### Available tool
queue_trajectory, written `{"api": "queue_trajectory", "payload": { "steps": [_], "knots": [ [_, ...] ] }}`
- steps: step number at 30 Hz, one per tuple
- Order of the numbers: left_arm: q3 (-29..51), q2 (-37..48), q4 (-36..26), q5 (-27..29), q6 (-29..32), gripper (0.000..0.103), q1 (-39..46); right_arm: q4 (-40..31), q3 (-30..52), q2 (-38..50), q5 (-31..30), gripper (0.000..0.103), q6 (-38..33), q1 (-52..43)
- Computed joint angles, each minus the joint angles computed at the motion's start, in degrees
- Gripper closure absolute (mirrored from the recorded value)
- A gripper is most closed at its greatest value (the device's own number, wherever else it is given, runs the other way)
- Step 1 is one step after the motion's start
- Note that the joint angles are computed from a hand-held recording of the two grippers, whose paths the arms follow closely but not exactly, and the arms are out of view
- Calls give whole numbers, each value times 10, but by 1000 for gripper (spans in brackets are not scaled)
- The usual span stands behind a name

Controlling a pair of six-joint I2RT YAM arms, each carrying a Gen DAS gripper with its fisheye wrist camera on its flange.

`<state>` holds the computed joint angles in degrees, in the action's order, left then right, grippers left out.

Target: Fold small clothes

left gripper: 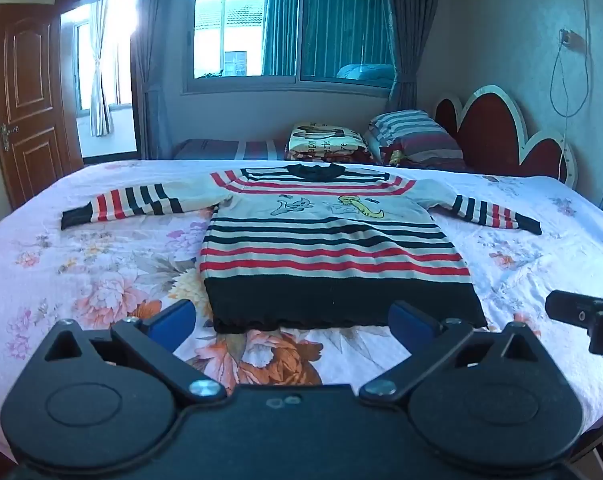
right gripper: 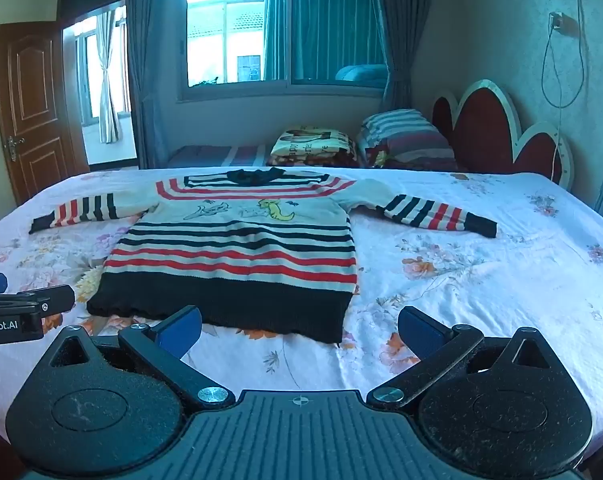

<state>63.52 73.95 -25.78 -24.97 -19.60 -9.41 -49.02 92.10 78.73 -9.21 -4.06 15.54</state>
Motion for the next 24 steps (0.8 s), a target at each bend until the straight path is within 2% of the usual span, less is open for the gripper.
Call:
{"api": "queue_trajectory", "payload": {
  "steps": [2,8,9,11,24],
  "knots": [
    [11,3,-13,-13,7,0,-8,-16,19,11,-1,0,5,1],
    [10,3,-12,-4,14,0,5,-37,45,23,-18,0,1,-16],
    [24,12,-18,-27,5,0,-19,-35,42,23,-18,0,1,-16],
    [24,14,-18,-38,-2,0,-30,-18,12,0,-14,0,2,-15],
    [18,15,-11,-44,-2,0,-37,-24,19,6,-27,0,-2,-25]
  ]
}}
